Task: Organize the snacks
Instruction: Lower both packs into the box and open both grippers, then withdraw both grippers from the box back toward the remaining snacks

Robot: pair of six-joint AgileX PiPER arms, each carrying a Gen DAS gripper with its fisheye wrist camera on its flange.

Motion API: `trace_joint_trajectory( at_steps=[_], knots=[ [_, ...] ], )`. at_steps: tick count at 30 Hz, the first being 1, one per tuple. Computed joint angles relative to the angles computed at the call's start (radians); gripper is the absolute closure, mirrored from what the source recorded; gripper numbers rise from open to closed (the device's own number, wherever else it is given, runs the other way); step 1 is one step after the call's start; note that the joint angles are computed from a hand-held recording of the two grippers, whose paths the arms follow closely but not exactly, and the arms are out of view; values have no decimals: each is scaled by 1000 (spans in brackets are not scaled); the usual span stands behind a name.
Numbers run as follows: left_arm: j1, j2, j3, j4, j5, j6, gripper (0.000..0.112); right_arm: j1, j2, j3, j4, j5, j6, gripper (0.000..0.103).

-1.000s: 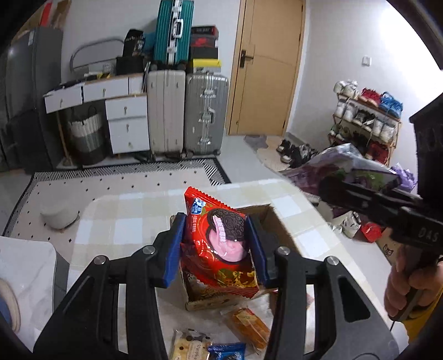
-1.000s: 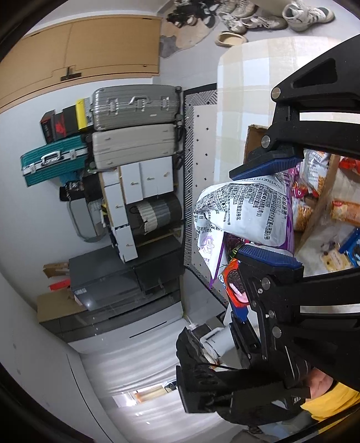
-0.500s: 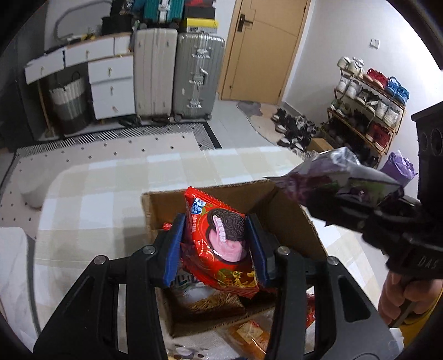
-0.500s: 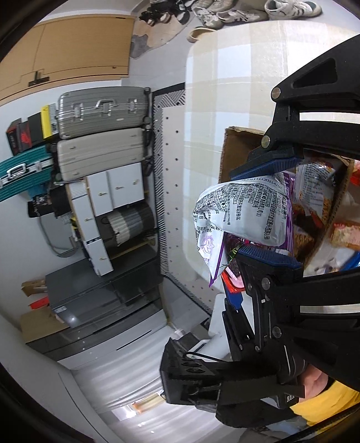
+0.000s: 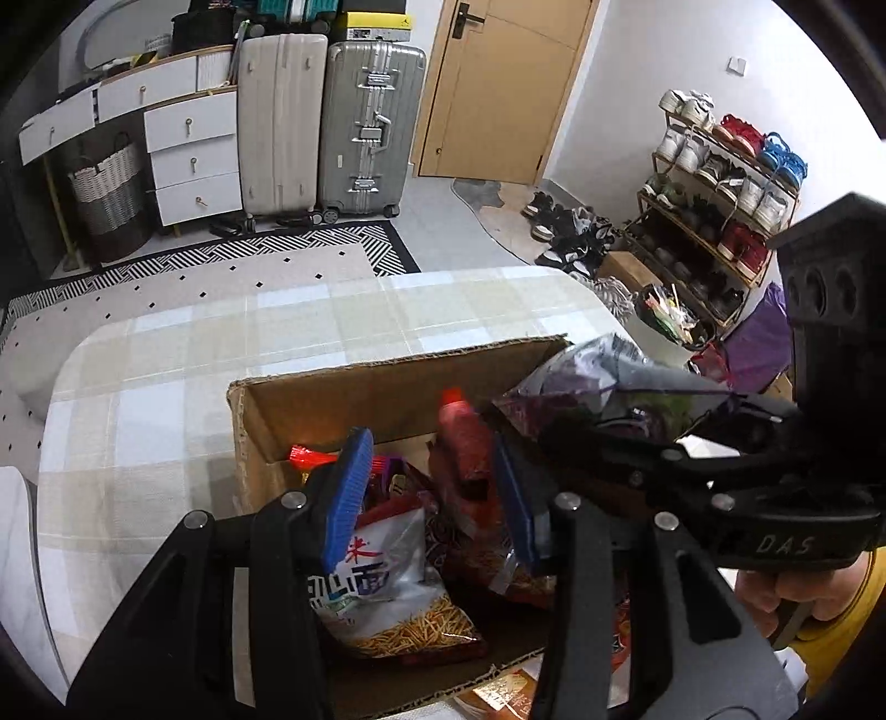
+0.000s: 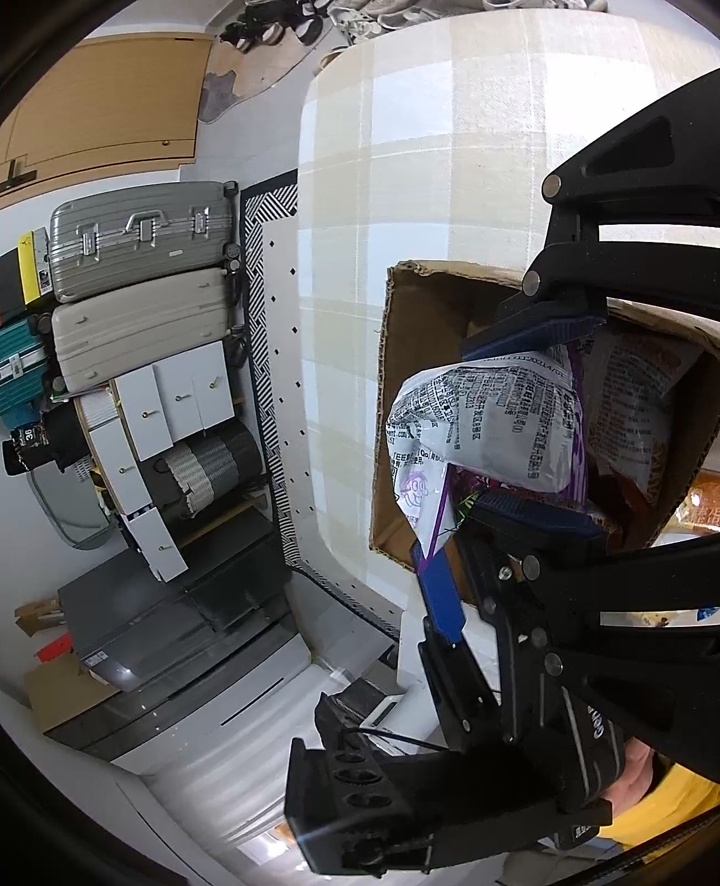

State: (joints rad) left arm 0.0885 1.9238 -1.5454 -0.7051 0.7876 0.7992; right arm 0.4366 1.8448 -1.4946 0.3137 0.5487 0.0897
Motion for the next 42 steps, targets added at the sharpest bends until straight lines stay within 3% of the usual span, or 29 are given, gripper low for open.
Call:
trace_joint_trajectory(
  at_steps=[10, 20, 25, 30, 37, 42],
  knots=[
    [47, -150, 166, -30, -42, 79, 64, 31, -4, 18, -84, 25, 82, 55],
    [98, -284, 262, -10, -29, 80, 55, 67, -14, -18, -204, 71, 157, 53],
    [125, -354, 308, -10, -7, 90, 53, 94, -71, 8, -261, 61, 218, 53],
    [153, -467, 381, -3, -13, 88, 43, 128, -148, 47, -321, 58, 278, 53],
    [198, -646, 431, 24, 26, 30, 33, 205, -268, 82, -475, 89, 426, 53],
    [307, -766, 417, -15, 147, 52, 32, 331, -386, 119, -718, 123, 636, 53]
  ],
)
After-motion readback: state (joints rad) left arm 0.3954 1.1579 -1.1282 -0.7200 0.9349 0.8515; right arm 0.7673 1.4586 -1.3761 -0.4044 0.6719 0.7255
